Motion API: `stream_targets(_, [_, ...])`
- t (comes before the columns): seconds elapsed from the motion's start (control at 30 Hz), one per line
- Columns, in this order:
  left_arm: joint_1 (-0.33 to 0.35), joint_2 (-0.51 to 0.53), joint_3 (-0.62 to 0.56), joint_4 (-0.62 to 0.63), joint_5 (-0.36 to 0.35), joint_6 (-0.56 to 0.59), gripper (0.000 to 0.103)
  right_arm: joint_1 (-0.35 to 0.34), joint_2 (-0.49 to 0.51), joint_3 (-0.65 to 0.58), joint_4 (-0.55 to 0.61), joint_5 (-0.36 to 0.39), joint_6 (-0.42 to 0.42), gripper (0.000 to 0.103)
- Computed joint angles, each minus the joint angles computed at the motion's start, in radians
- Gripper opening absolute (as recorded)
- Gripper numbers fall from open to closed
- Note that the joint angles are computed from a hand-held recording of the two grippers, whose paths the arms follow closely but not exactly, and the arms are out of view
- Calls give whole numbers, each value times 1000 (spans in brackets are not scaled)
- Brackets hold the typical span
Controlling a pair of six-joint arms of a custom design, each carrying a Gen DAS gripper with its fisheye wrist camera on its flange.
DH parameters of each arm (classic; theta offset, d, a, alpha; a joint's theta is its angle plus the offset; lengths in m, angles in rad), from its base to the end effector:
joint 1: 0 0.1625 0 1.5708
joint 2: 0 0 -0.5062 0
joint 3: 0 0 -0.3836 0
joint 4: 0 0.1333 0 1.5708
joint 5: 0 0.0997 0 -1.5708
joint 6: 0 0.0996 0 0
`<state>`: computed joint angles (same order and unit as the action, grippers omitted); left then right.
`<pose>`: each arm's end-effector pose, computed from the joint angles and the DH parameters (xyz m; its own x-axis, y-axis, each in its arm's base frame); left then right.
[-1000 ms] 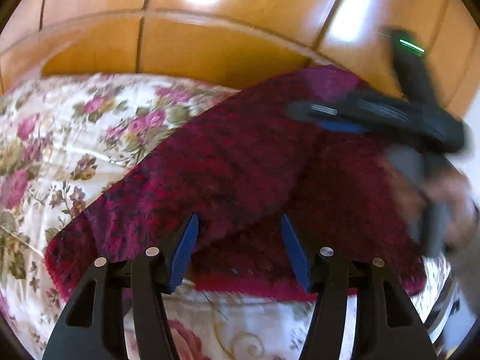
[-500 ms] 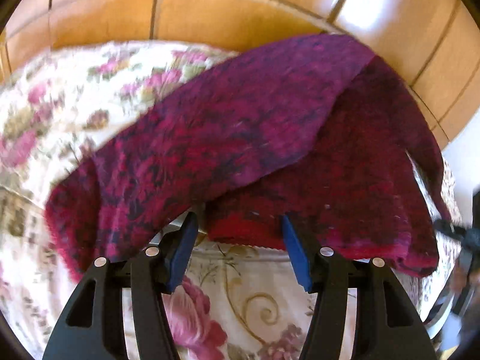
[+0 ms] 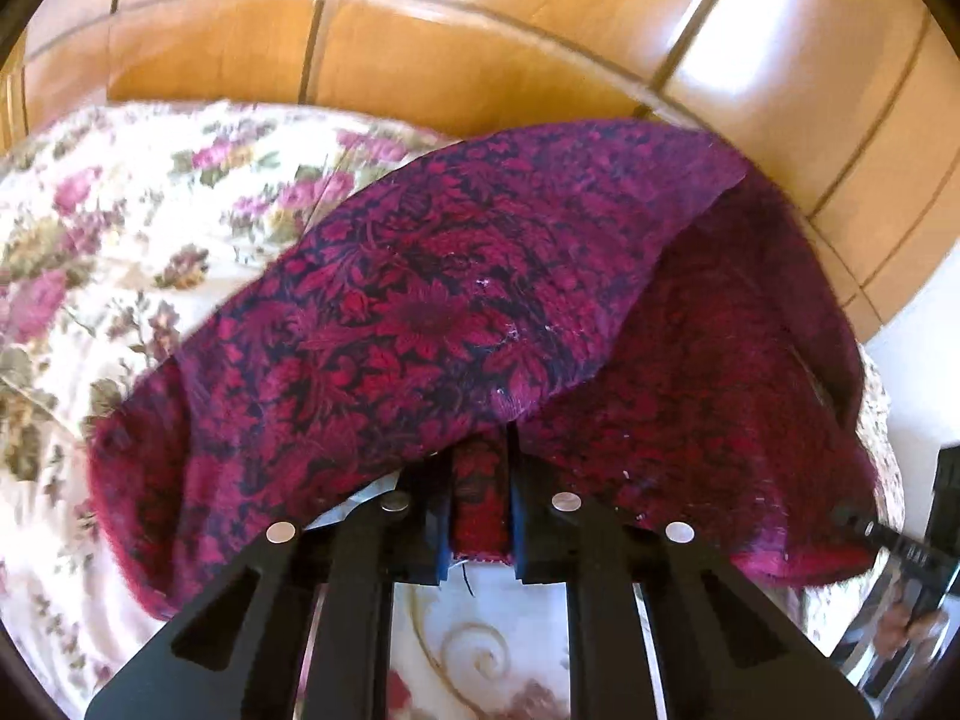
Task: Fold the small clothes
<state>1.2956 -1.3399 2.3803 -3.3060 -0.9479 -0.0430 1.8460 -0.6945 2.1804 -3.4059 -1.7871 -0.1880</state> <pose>0.0651 -0.4738 0.3261 -0.8913 -0.1704 -0.4202 0.1706 0.7326 -0.6589 0.2567 -0.4974 0.0470 -0.8953 -0.3603 0.2621 -0.4302 0.8520 -0.2984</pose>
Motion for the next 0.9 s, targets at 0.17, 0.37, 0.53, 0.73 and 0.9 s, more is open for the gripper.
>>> stream_targets(0.17, [-101,-88,100,11,-22,-48,12,14,-128,84,-44,-10,-59,16])
stream_targets(0.37, [-231,-209,265,82,-58,-229,12,23,-200,182,-39,-100,-94,16])
stream_targets(0.53, [-277,-240,357,138,-102,-380,14,-48,-233,277,-23,-176,-60,15])
stream_targets(0.73, [-253,-333,344,240,-129,-402,27,-77,-177,309,-90,-245,-26,26])
stream_targets(0.9, [-367,-497,340,411,45,-415,27,-51,-141,278,-181,-325,-32,60])
